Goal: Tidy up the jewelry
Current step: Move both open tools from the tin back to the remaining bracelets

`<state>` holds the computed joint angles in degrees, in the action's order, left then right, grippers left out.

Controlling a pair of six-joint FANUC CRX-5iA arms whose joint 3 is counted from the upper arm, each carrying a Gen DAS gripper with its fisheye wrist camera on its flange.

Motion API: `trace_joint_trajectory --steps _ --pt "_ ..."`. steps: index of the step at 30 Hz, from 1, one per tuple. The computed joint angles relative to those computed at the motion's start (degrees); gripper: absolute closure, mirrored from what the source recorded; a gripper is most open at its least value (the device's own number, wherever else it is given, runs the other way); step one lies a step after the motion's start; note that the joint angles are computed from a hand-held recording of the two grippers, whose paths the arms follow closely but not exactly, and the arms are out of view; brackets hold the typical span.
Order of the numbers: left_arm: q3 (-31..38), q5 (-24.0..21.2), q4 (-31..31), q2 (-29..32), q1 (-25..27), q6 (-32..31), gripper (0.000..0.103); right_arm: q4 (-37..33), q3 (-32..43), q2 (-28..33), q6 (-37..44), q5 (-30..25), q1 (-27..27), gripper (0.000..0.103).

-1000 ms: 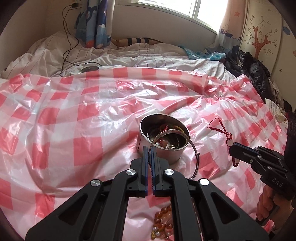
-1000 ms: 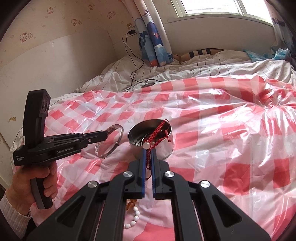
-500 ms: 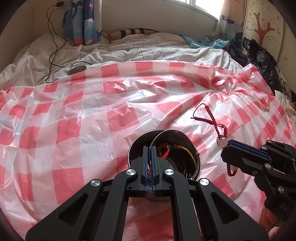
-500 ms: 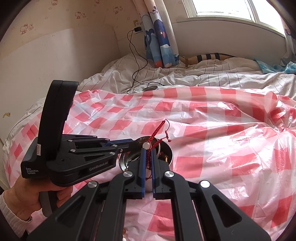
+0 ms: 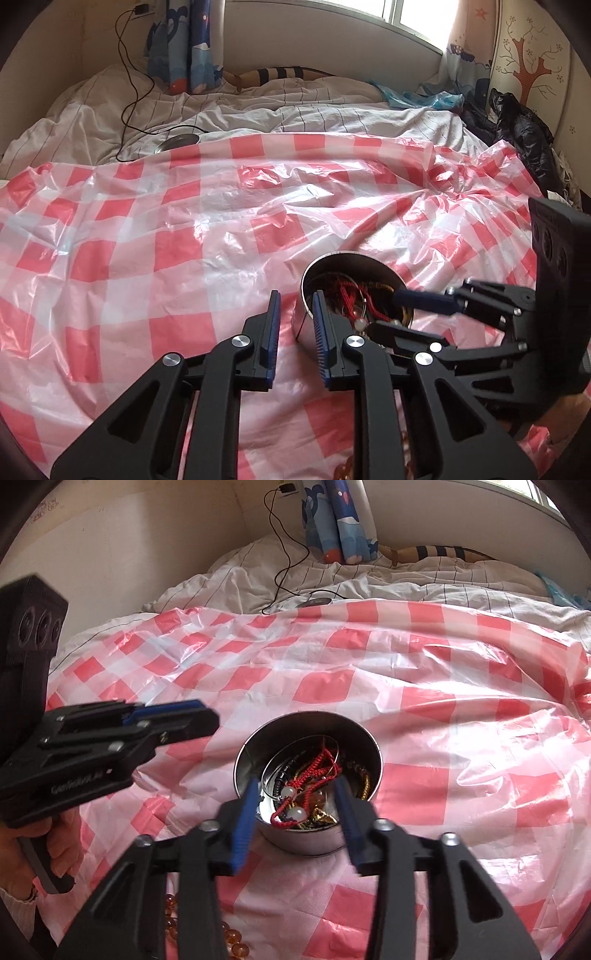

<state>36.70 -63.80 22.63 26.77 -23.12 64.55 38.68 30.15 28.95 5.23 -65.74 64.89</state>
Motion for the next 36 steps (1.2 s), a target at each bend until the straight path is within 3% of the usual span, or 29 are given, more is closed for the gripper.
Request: trace_joint_trajectory --steps 4,8,11,16,23,29,30,32,34,36 --pt "-10.86 -1.6 5.02 -6.27 2.62 -6.02 0.063 2.61 -0.16 -1.31 -3.09 -2.92 2.27 0.052" --pt "-21.83 -3.22 9.0 -12.16 4.73 -11.65 0.061 2.13 1.57 -1.63 -4.33 -9.27 6.33 0.052" --pt "-27.89 -2.93 10.28 -15.48 5.98 -12.71 0.061 0.48 -5.22 -5.26 -12.3 -5.02 9.05 0.052" --pt "-29.72 -2.04 10.8 -16.44 4.91 -15.41 0.061 -1.85 -9.66 -6.88 -19.54 -0.35 9.86 0.056" --pt "-27.5 -3.53 8.42 -14.07 3.57 -12.52 0.059 -1.4 -7.68 -5.29 -17.92 -2.39 10.0 0.056" --pt "-26.31 -6.98 14.97 -10.59 4.6 -10.08 0.056 -2.58 -5.65 -4.06 -15.2 -3.09 9.7 0.056" --pt "-26.4 -7.16 15.02 -10.64 4.42 -10.75 0.057 -2.59 -4.75 -3.56 -14.28 -3.92 9.8 0.056" --pt "-27.51 -5.95 15.01 -11.46 4.02 -12.27 0.07 -2.56 -3.08 -2.63 -12.63 -5.47 9.98 0.056" --pt "-27.29 -4.97 13.48 -11.77 3.69 -11.72 0.093 -2.61 -2.57 -2.38 -11.88 -5.87 10.06 0.055" --pt "-27.06 -4.55 13.04 -11.7 3.78 -11.34 0.093 -2.84 -2.52 -2.42 -11.49 -5.68 10.07 0.055"
